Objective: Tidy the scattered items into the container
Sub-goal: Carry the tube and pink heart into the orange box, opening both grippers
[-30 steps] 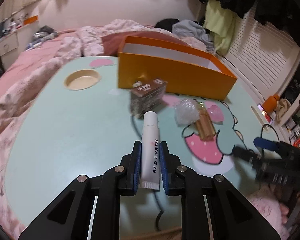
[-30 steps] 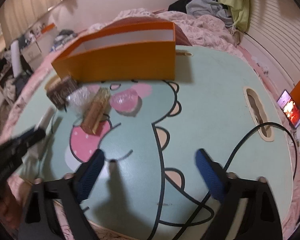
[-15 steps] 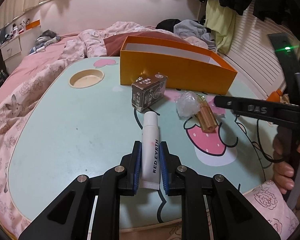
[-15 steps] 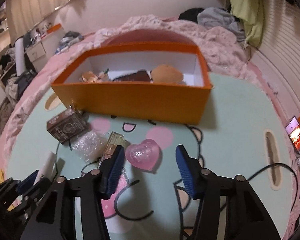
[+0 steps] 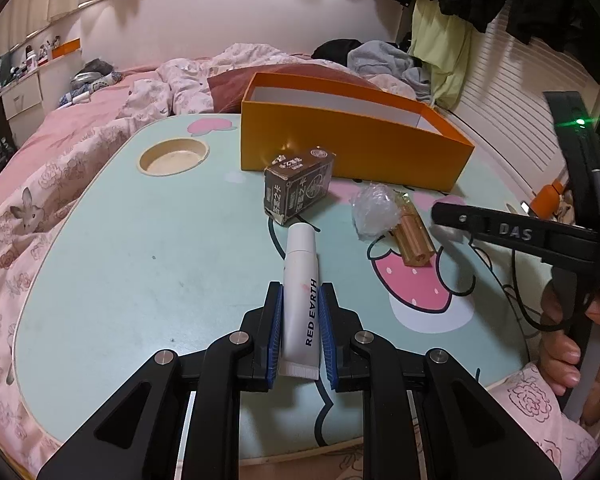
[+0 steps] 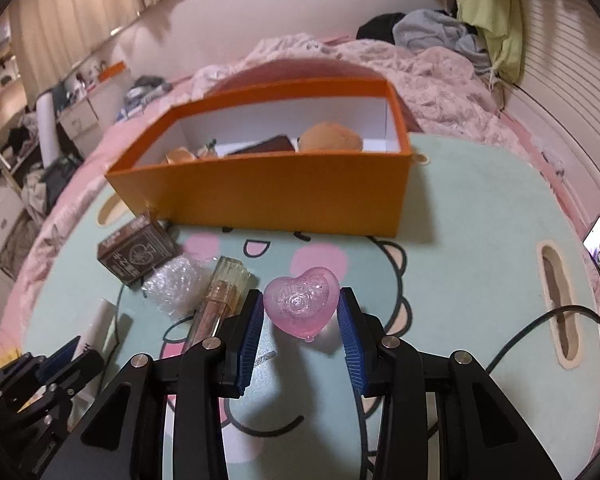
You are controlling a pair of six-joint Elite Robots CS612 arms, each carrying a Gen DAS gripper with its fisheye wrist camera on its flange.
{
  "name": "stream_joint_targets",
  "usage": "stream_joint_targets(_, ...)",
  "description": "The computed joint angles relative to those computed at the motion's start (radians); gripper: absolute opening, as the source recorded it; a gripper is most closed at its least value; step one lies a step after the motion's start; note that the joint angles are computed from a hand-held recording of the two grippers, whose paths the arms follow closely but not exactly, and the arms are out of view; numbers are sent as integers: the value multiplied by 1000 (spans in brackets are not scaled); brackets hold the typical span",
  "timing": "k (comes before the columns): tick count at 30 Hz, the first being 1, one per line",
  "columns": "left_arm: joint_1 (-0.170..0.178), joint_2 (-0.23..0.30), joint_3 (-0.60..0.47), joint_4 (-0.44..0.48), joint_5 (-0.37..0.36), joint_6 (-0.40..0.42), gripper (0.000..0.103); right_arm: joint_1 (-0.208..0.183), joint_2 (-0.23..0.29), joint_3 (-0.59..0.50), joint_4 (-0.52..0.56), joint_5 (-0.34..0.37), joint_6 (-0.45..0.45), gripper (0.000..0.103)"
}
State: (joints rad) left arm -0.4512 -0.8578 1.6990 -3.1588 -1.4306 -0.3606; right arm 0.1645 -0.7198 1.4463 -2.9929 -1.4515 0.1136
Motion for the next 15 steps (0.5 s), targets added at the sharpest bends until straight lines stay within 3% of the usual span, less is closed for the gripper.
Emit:
stream_joint_targets(9, 13, -9, -36, -34, -36, 41, 19, -6, -35, 30, -85, 9, -28, 36)
stream_joint_targets(12, 12, -2, -89, -36, -17, 98, 19, -10, -36, 7, -83, 16, -26, 36)
stream_joint_targets(15, 23, 24, -184, 27, -41, 128, 19, -14, -24, -41, -71, 9, -17, 36)
